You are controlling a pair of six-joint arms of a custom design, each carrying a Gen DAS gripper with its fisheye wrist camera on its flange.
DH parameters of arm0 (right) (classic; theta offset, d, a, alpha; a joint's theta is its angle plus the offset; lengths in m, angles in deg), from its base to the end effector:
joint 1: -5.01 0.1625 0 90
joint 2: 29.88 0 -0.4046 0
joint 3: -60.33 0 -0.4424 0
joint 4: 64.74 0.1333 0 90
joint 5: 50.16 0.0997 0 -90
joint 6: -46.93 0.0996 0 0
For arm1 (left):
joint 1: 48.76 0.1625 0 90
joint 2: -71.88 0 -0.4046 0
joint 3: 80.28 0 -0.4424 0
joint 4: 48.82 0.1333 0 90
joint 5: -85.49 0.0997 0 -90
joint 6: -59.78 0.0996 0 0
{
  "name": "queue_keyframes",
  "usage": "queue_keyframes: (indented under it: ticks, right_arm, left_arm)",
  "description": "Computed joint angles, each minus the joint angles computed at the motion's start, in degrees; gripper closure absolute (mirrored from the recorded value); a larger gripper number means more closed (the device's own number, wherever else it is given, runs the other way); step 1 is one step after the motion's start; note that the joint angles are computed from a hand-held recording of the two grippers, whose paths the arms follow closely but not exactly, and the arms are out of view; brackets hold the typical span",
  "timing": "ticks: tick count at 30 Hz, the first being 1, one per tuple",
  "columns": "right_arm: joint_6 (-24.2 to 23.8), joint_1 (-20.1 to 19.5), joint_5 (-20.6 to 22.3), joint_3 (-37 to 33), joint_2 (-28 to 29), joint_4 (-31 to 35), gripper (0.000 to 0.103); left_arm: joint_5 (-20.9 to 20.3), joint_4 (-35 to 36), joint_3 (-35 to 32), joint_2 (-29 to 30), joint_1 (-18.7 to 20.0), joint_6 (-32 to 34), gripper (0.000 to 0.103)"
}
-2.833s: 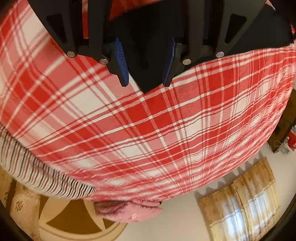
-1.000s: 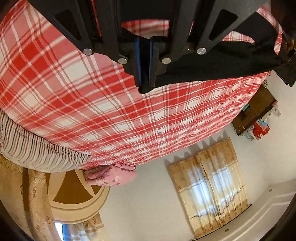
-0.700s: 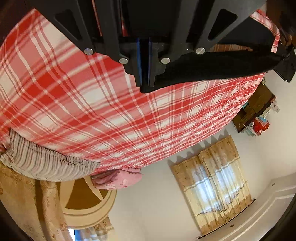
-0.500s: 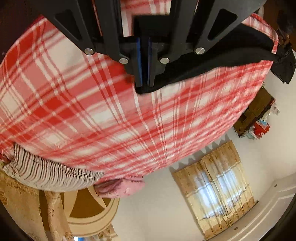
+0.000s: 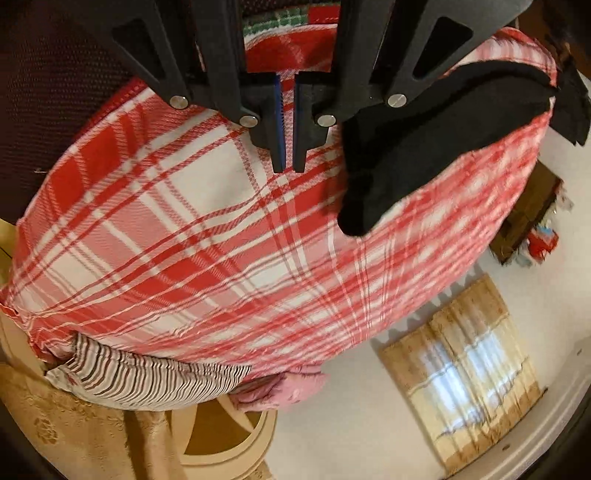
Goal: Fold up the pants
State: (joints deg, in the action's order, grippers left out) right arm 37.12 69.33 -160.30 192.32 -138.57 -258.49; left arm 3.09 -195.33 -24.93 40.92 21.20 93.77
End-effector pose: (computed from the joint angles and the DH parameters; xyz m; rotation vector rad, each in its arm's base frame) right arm -0.0778 -0.3903 0.4536 -0.5664 -1.9151 1.4841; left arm -0.1663 -0.8833 0.1574 1.2416 2.5547 -0.7886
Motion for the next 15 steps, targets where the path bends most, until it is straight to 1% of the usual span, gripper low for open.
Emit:
queue_keyframes:
  ticks: [2,3,5,6,7,8,9,10,11,13,14,15]
  right_arm:
    - [-2.6,4.1,-3.9,-0.7,1.9,-2.0,0.099]
    - [-4.2,5.9,-4.8,-1.1,3.0,-2.7,0.099]
    - [-7.9,10.9,-7.0,-3.0,6.9,-3.2,0.097]
    - [-9.0,13.0,-7.1,-4.1,8.9,-2.1,0.084]
    - [-9.6,14.6,-7.3,-5.1,10.6,-1.0,0.068]
    - [-10.3,16.4,-7.3,-6.4,13.0,0.2,0.033]
    - [-11.2,17.6,-6.9,-7.3,15.0,0.1,0.023]
    - [-13.4,19.4,-6.9,-8.7,18.0,-0.2,0.023]
    - [-15.6,21.2,-8.4,-10.6,21.1,0.1,0.023]
    - [-19.0,25.0,-14.1,-15.6,28.6,1.9,0.023]
    - [-20.3,26.1,-15.3,-17.5,31.5,2.1,0.023]
    - [-21.0,26.9,-15.2,-19.2,34.2,2.9,0.024]
  left_arm:
    - [1.8,-1.7,1.8,-0.8,-0.4,2.7,0.077]
    - [2.6,-2.1,2.3,-1.0,-0.6,3.5,0.077]
    - [4.2,-3.9,3.5,-1.3,-0.9,5.5,0.073]
    - [4.8,-4.8,4.1,-1.5,-1.1,6.2,0.07]
    - [5.3,-5.5,4.4,-1.6,-1.2,6.6,0.065]
    - [5.7,-6.2,4.9,-1.7,-1.3,7.0,0.063]
    - [5.6,-6.7,5.2,-1.7,-1.3,7.2,0.061]
    - [5.4,-6.7,5.4,-1.8,-1.3,7.2,0.061]
    - [5.4,-6.9,5.7,-1.9,-1.3,7.2,0.061]
    - [6.4,-7.7,6.3,-1.8,-1.5,8.4,0.063]
    - [6.6,-8.2,6.5,-1.8,-1.6,8.8,0.065]
    - [5.8,-7.6,6.5,-1.9,-1.4,8.7,0.076]
